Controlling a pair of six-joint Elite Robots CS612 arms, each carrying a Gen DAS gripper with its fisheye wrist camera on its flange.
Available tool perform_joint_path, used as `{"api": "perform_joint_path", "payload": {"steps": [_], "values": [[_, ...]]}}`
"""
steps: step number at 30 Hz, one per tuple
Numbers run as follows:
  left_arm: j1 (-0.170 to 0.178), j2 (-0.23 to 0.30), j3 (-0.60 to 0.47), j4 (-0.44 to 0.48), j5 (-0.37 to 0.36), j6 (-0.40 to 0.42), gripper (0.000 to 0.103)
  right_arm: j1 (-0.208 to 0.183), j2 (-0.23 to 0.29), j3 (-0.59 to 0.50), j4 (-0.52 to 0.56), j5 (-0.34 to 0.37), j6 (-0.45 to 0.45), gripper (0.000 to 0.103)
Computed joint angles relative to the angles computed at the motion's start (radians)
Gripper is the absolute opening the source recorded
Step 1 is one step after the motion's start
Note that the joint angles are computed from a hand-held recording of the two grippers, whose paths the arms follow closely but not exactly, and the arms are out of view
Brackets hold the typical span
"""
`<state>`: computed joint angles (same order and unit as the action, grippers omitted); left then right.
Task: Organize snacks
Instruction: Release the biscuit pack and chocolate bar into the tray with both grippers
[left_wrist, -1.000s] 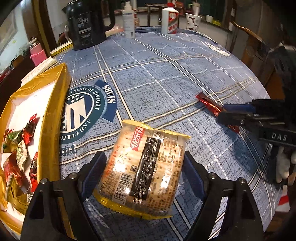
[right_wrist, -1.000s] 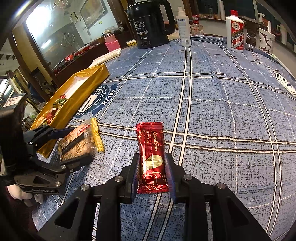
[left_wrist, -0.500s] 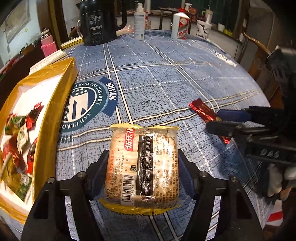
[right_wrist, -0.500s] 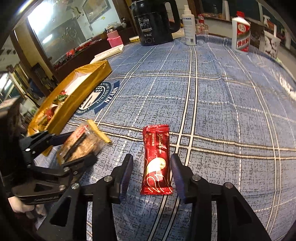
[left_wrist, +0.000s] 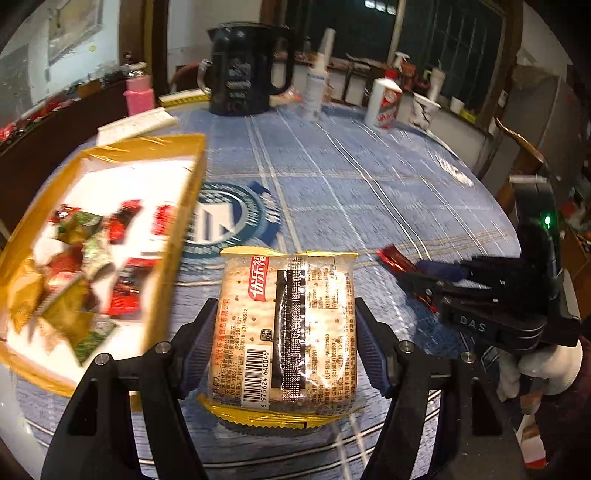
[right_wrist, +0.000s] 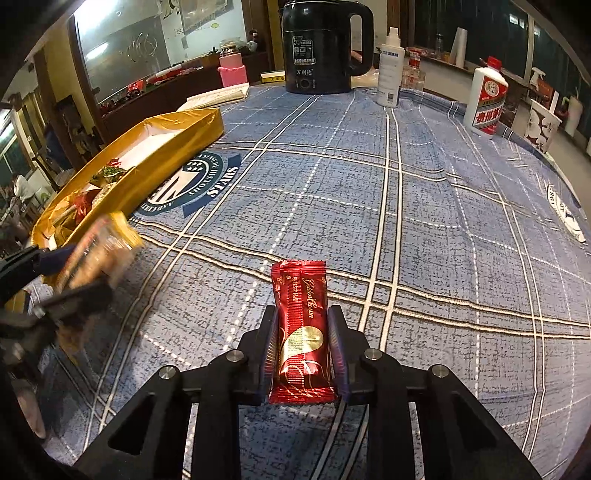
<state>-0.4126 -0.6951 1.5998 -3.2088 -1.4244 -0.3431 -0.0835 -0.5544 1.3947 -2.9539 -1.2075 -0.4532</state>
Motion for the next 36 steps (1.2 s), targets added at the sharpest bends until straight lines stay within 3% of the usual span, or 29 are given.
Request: {"api": "perform_joint_path", "payload": {"steps": [11,20,25,28,31,36], "values": [[0.034,-0.040,0.053,-0.063,0.096,0.004,0.069,0.021,-0.035,0.016,0.023,0.077,-0.034,0.027],[0.121,-0.044,0.016,-0.009,0.111,-0.031,0.069,0.088,-0.046,-0.034,0.091,0.145,-0.046,0.027],[0.177,-0.014,-0.049,0.046,0.023,-0.104,0.069,0.137,-0.020,-0.103,0.112,0.160,-0.030,0.027],[0.198,0.010,-0.095,0.089,-0.015,-0.137,0.069,0.169,0.007,-0.165,0.145,0.129,-0.029,0.027],[0.211,0.030,-0.133,0.133,-0.052,-0.166,0.069,0.197,0.045,-0.231,0.160,0.074,-0.018,0.027],[0.226,0.068,-0.198,0.190,-0.133,-0.195,0.069,0.213,0.103,-0.331,0.221,0.041,0.024,0.027]]}}
